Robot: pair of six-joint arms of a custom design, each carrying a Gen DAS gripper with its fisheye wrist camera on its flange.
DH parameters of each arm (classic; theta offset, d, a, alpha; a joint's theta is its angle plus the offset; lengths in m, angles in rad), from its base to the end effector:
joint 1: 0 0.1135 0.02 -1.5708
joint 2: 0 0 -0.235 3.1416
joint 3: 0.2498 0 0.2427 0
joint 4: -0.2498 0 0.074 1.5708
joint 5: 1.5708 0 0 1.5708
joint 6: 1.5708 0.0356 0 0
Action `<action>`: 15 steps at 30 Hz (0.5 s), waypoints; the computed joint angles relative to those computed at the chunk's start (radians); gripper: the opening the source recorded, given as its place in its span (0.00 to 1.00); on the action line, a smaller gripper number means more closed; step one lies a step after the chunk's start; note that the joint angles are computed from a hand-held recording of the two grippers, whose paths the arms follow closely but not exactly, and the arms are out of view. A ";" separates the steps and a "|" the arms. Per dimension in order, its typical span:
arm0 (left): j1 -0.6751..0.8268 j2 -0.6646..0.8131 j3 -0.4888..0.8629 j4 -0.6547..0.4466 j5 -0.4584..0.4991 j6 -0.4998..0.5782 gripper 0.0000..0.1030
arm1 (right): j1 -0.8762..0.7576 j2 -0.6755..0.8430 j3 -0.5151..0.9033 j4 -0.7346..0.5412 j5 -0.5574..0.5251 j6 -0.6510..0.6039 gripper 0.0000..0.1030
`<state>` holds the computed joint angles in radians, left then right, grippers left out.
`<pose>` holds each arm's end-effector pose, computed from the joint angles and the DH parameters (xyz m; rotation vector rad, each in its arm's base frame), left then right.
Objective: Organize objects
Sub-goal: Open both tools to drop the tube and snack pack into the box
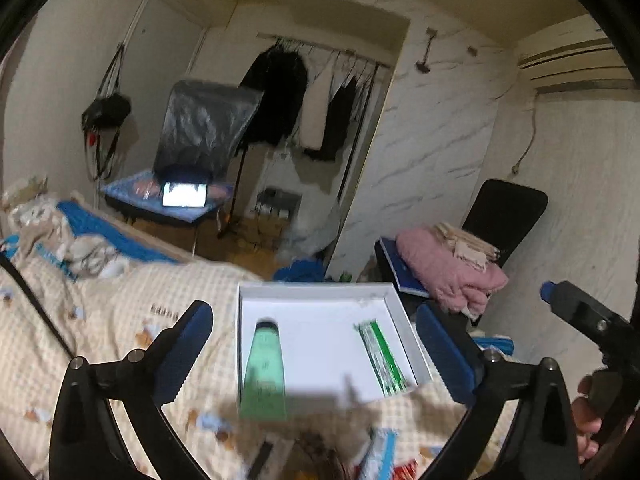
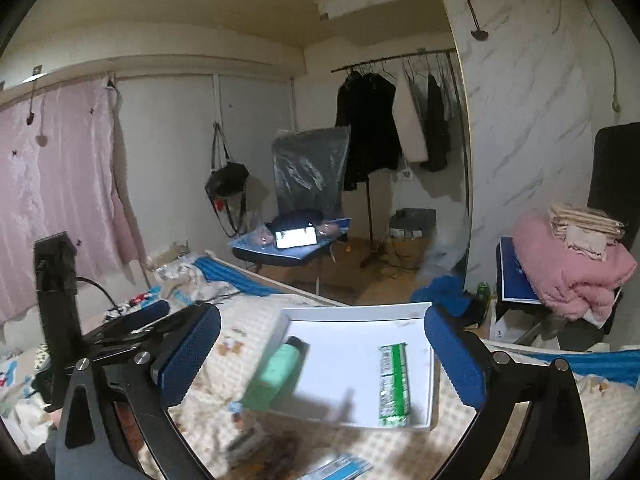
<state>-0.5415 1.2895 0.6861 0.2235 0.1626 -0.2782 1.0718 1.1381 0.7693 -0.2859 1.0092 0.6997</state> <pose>0.2402 -0.1512 0.2148 0.3735 1.9760 -0.6921 0.1395 0.1930 0.2414 0.1516 1.8954 0.0593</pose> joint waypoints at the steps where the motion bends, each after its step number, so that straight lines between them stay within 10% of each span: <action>1: -0.004 -0.016 0.004 -0.041 -0.003 -0.001 0.99 | 0.037 0.014 0.038 -0.098 0.034 0.097 0.99; 5: -0.035 -0.085 -0.033 -0.136 -0.045 -0.025 0.99 | 0.109 0.121 0.175 -0.478 0.115 0.465 0.99; 8: -0.029 -0.070 -0.046 -0.171 -0.004 -0.062 0.99 | 0.182 0.271 0.232 -0.840 0.173 0.982 0.99; 10: -0.029 -0.077 -0.114 -0.111 0.000 -0.090 0.99 | 0.234 0.268 0.125 -0.781 0.212 1.089 0.99; 15: -0.035 0.075 -0.187 0.037 -0.010 -0.080 0.99 | 0.206 0.144 -0.123 -0.341 0.158 0.829 0.99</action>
<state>-0.5768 1.3645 0.4995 0.2605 0.1526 -0.3579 1.2776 1.2822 0.6466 -0.6268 1.1668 1.5285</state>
